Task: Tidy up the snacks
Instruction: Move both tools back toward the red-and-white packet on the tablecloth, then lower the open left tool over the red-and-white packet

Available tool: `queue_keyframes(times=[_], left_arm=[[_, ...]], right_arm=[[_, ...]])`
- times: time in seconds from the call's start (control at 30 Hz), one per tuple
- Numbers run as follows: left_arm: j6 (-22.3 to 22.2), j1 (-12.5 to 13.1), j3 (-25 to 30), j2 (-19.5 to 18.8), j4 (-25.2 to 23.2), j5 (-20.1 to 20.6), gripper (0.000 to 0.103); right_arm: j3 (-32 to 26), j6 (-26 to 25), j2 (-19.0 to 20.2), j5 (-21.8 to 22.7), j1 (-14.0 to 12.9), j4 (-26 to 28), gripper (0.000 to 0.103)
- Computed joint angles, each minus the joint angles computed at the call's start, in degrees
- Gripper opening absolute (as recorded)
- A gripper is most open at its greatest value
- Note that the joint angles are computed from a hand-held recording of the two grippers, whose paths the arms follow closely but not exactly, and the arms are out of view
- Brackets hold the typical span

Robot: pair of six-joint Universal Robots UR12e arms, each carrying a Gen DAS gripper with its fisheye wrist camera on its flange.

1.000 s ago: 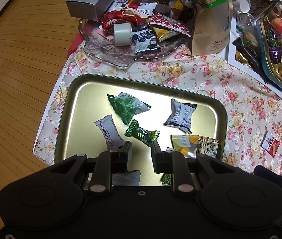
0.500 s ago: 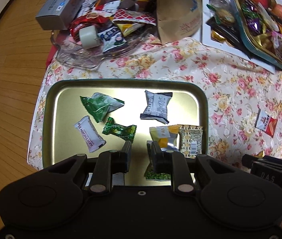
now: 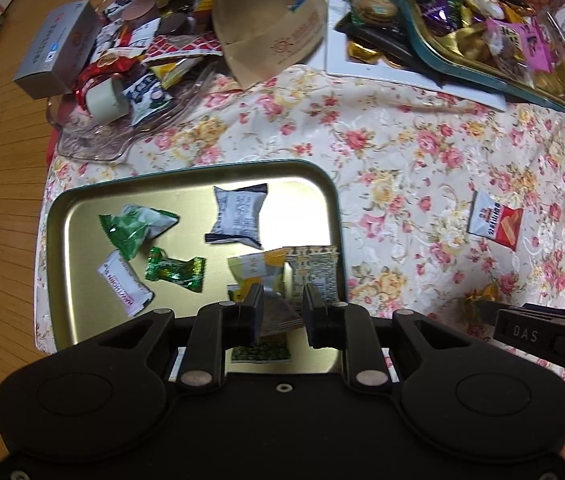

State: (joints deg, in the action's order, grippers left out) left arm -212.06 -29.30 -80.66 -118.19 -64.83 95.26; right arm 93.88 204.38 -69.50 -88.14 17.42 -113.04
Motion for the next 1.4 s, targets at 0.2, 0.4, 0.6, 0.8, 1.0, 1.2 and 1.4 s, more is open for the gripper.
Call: queue_keyframes(times=[0.2,0.4,0.6,0.8,1.0,1.2,1.4], left_arm=[[0.99,-1.07,3.04,-1.92,-1.28,-0.34,0.029],[2.01,-2.15,6.74,-4.25,-2.85,-0.84,0.029],[3.00,-3.17,10.82,-6.90,-4.90,-1.48,0.029],[3.45,-4.19,15.01,-9.62,-6.63,-2.02,0.029],[2.92,-4.65,18.56,-12.21,-7.48,-4.55,0.029],[0.12,-4.86,20.98,-14.36,-5.28,-6.82,0.029],[-1.97,-5.32,22.24,-15.97,-1.29,-5.81,0.029]], right_arm=[[1.67,0.99,-1.28,0.34,-1.82,0.23,0.046],[3.22,2.03,-2.74,1.15,-3.70,0.44,0.045],[4.69,3.32,-4.33,2.69,-5.72,0.20,0.045],[6.23,5.95,-6.38,3.85,-7.97,-1.32,0.045],[6.95,8.29,-7.60,5.25,-9.67,-1.68,0.045],[7.62,9.44,-8.77,5.94,-10.75,-2.88,0.045],[8.66,11.46,-9.96,6.92,-11.83,-4.08,0.045]])
